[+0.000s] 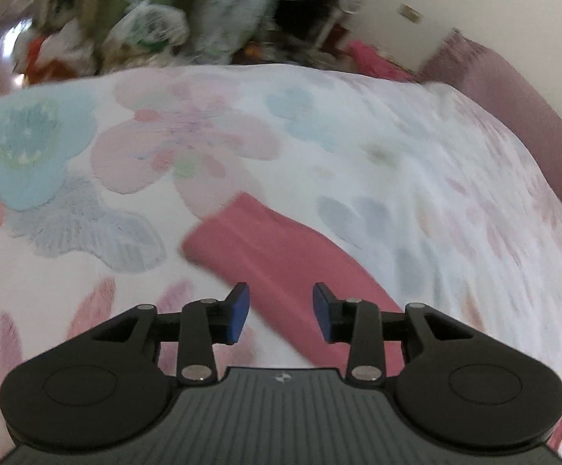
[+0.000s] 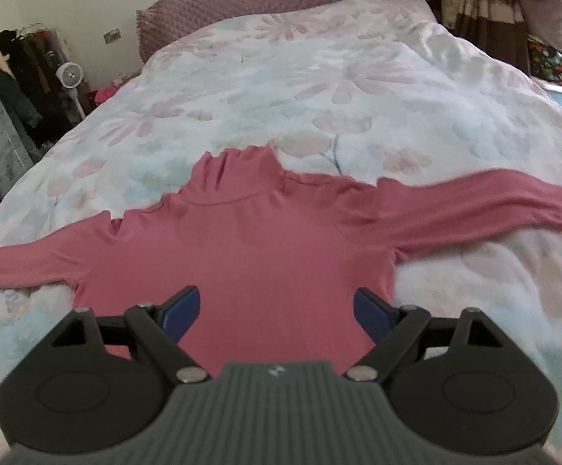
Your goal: Fold small clothes
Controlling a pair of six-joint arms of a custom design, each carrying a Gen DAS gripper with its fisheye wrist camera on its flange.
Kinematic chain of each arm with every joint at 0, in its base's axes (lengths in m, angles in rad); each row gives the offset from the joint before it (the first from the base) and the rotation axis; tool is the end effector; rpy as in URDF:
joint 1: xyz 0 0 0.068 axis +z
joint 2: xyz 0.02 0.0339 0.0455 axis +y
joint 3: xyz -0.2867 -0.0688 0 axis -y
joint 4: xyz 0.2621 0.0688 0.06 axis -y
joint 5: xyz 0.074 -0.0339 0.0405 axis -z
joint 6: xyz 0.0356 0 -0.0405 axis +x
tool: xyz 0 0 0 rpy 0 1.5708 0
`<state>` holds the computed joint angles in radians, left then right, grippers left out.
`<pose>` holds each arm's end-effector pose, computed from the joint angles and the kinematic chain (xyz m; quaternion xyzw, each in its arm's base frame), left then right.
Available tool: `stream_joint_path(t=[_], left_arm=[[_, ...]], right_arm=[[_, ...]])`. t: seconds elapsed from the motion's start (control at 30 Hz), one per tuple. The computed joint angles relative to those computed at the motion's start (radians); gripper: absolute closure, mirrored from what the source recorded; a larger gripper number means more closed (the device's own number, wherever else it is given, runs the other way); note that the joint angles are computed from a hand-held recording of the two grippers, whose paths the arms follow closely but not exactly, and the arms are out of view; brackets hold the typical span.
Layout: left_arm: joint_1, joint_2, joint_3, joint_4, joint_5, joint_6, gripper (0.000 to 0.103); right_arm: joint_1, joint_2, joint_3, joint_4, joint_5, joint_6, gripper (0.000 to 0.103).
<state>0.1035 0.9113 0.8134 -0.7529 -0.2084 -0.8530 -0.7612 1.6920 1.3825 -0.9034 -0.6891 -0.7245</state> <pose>0.1811 0.0262 0.2924 -0.4609 0.8095 -0.0377 0.3617 0.2749 -0.2306 0.2804 -0.0431 0.9271 0.1315 0.3482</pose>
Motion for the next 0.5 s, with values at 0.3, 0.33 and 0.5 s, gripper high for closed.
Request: stream_joint_path(t=[0.3,0.33,0.5], left_arm=[[0.236,0.063,-0.143,0.208,0.143,-0.087,0.100],[0.196,0.042,-0.140,0.206,0.074,-0.106,0.099],[-0.205,0.016,0.058,0.080,-0.289,0.000,0.100]], right_arm=[[0.053,-0.061,-0.104,0.084,0.017,0.036,0.020],[0.059,-0.070,-0.113,0.089,0.022,0.027,0.020],[0.045,-0.074,-0.104,0.054,0.014,-0.031,0.020]])
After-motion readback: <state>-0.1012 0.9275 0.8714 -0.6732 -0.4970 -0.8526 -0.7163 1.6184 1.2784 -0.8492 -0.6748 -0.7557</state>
